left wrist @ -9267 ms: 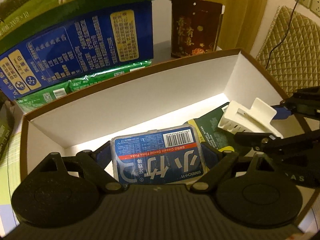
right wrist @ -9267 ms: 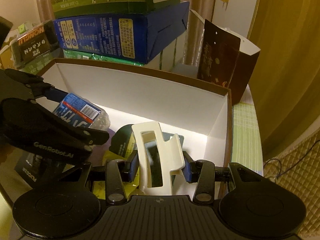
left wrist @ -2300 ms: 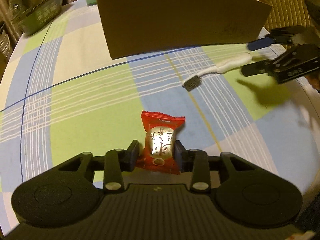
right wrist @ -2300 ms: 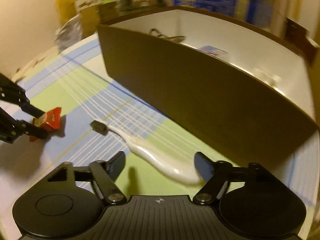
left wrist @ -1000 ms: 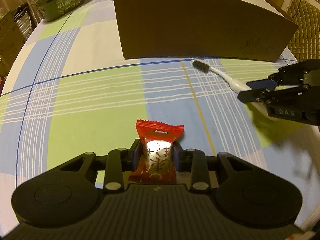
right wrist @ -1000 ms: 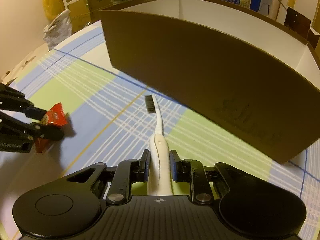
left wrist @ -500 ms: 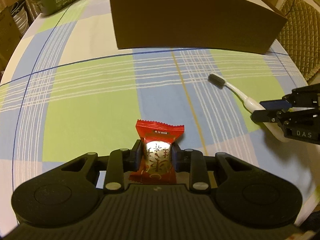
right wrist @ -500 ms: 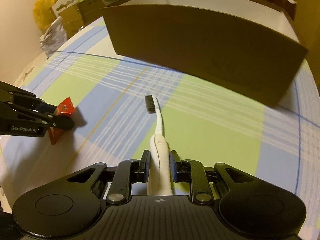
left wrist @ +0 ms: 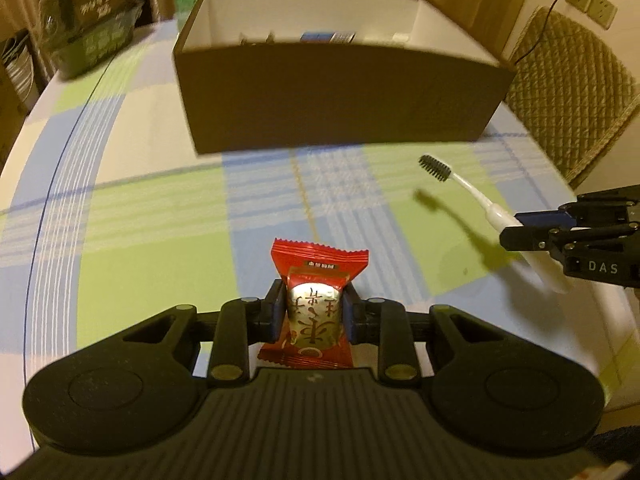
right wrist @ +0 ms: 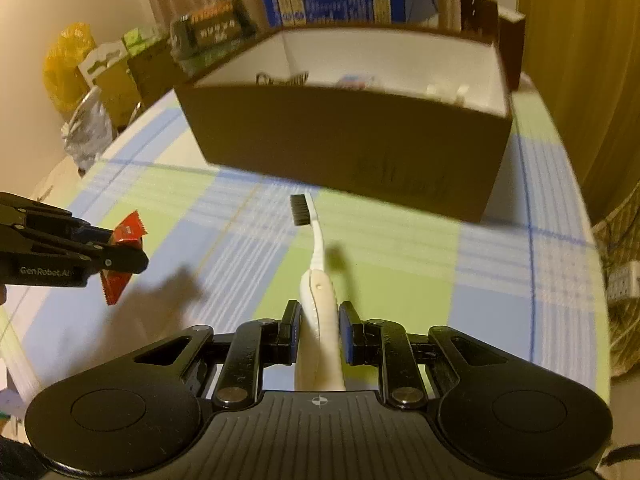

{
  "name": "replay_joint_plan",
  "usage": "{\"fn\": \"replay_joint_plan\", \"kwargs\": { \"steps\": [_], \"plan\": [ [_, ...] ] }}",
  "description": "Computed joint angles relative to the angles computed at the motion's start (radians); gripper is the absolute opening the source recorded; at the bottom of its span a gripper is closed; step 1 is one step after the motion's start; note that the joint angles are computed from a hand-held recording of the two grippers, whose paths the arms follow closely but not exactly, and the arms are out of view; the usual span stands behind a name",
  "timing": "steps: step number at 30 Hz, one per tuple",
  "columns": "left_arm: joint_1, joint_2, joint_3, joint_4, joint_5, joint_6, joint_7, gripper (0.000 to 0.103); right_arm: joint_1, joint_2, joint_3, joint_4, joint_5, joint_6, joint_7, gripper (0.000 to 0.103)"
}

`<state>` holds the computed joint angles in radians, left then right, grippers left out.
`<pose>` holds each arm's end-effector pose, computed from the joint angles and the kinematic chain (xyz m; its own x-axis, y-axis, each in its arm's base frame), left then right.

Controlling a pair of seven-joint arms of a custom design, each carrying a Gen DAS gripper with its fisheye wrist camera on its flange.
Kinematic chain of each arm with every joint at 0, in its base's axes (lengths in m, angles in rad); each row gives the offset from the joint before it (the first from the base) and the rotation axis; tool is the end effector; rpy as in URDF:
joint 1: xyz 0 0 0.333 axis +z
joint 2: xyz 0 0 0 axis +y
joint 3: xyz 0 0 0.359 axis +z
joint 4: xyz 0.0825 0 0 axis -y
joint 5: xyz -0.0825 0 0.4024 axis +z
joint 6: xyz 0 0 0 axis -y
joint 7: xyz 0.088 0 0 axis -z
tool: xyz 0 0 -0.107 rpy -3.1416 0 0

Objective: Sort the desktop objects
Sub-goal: 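Carry the candy packet and toothbrush over the brown box with both tools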

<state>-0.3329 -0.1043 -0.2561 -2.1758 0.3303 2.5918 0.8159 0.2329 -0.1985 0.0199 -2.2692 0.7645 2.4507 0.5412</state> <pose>0.4656 -0.3237 0.5257 -0.1003 -0.9917 0.0809 -0.8427 0.0414 -0.5367 0.5074 0.1319 0.5141 0.7271 -0.6693 -0.1531 -0.6009 -0.5125 -0.6134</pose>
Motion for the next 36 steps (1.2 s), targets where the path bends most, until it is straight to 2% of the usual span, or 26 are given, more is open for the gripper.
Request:
{"fn": "replay_joint_plan", "kwargs": {
  "steps": [15, 22, 27, 36],
  "plan": [
    [0.031, 0.114, 0.003, 0.207, 0.077, 0.043, 0.052, 0.023, 0.004, 0.048, 0.000, 0.139, 0.030, 0.023, 0.016, 0.017],
    [0.041, 0.193, 0.005, 0.325, 0.106, 0.052, 0.090, 0.023, 0.002, 0.122, 0.005, 0.246, 0.049, 0.034, 0.026, 0.017],
    [0.046, 0.266, 0.011, 0.428, 0.119, 0.052, 0.108, 0.023, 0.001, 0.197, 0.019, 0.344, 0.024, 0.060, 0.080, 0.017],
    [0.058, 0.434, 0.013, 0.659, 0.065, -0.004, 0.181, 0.023, 0.005, 0.372, 0.036, 0.554, -0.087, 0.053, 0.251, 0.017]
  ]
}}
